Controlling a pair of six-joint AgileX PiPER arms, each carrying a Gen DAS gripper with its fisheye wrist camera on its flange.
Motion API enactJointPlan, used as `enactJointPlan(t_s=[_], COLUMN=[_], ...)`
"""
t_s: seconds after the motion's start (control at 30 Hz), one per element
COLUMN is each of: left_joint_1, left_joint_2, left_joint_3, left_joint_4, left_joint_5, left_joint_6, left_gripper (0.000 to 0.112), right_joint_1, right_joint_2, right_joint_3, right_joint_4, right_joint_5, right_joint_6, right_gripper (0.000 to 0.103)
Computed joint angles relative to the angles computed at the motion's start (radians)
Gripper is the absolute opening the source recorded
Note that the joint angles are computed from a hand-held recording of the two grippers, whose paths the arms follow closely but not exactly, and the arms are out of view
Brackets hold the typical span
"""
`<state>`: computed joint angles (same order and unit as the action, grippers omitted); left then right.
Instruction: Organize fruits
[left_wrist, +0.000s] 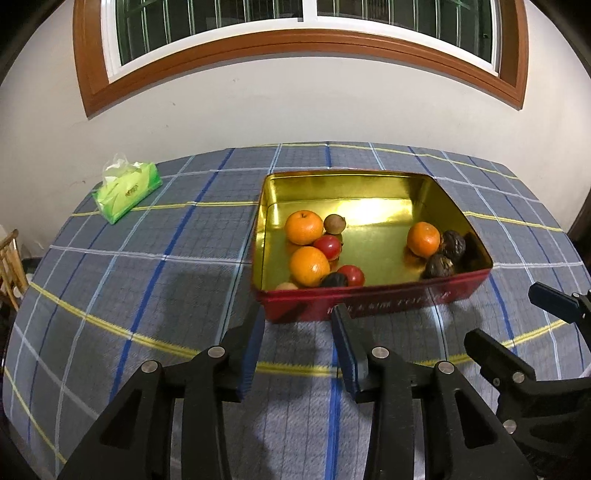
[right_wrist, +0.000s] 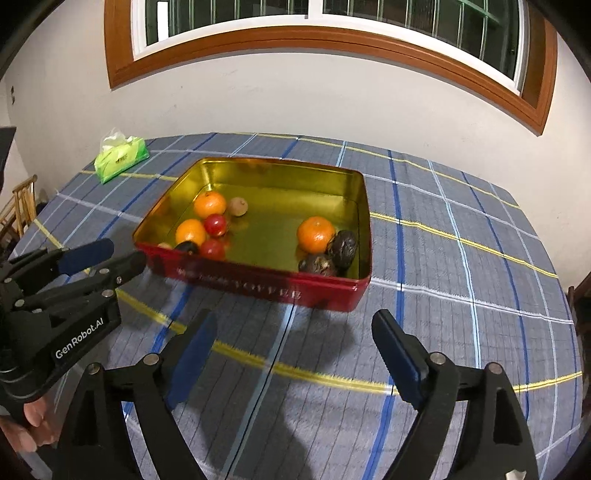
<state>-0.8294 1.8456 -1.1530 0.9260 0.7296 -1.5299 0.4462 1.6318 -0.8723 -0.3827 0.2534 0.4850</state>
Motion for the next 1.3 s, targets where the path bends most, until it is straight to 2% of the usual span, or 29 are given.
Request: enactJointPlan(t_s=[0.17,0.53,1.3], left_joint_1=[-0.021,-0.071,-0.098], left_joint_2=[-0.031,-0.060,-0.076], left_joint_3=[0.029,0.058,0.071], left_joint_4=[0.004,0.018,0.023], left_joint_5=[0.014,0.054,0.093], left_joint_6=[-0.027,-0.083,-0.103], left_gripper=[0.040,0.042,0.043], right_joint_1=[0.017,0.065,0.080], right_joint_2=[-0.028,-0.065,-0.094], right_joint_3=[0.027,0.067,0.088], right_joint_4=[0.007,-0.119,-0.167], right_joint_5=[-0.003,0.016,0.027], right_joint_6=[0.018,0.167,0.224], right_gripper=[0.085,0.085,0.086])
